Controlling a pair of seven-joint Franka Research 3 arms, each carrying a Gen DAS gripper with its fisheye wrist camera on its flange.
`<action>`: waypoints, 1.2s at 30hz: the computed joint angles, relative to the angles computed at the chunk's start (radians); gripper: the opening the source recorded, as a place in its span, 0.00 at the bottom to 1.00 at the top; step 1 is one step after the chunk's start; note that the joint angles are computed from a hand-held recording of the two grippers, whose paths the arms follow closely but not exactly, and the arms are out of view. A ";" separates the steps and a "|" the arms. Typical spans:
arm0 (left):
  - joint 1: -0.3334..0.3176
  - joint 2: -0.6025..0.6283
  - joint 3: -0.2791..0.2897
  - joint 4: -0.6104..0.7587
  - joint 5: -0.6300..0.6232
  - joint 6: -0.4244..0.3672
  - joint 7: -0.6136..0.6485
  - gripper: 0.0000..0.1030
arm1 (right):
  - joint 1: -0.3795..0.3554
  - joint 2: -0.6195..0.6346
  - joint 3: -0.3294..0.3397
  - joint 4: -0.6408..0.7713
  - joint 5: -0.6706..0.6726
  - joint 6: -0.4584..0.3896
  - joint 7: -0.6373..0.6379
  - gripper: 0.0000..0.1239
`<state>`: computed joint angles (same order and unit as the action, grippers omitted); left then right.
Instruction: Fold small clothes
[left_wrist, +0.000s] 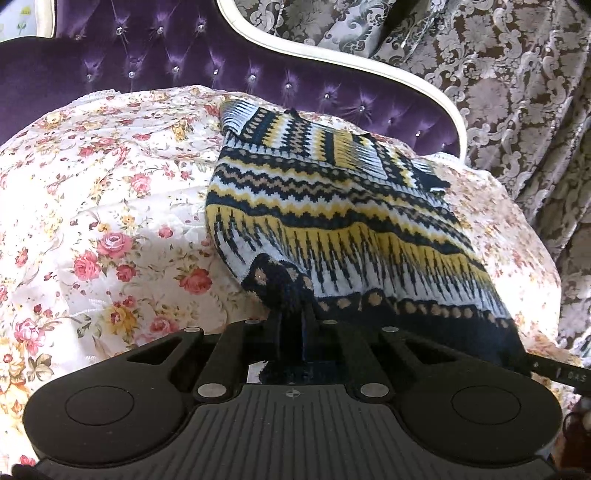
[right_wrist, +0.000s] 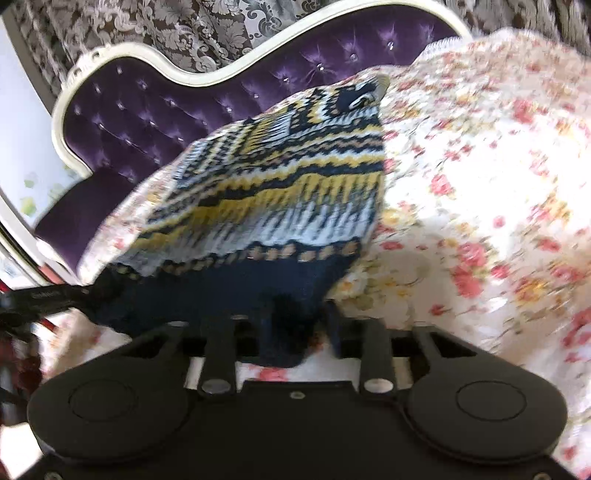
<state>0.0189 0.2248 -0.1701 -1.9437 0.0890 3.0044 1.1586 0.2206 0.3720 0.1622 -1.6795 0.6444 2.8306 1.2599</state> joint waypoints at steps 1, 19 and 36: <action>-0.003 0.000 0.004 -0.001 0.005 -0.002 -0.006 0.09 | -0.020 -0.006 0.022 -0.008 0.035 0.008 -0.040 0.10; -0.040 0.054 0.033 0.075 0.078 -0.097 -0.037 0.10 | -0.026 0.048 0.033 0.083 0.124 -0.073 -0.107 0.26; 0.175 0.095 -0.224 0.269 -0.373 -0.007 0.328 0.08 | -0.095 0.222 0.065 0.465 0.297 -0.215 -0.193 0.11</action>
<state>0.1942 0.3202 -0.3943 -1.6743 -0.2837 2.9975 1.4865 0.1256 0.5944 0.2269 -1.2144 0.9415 2.6160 1.0664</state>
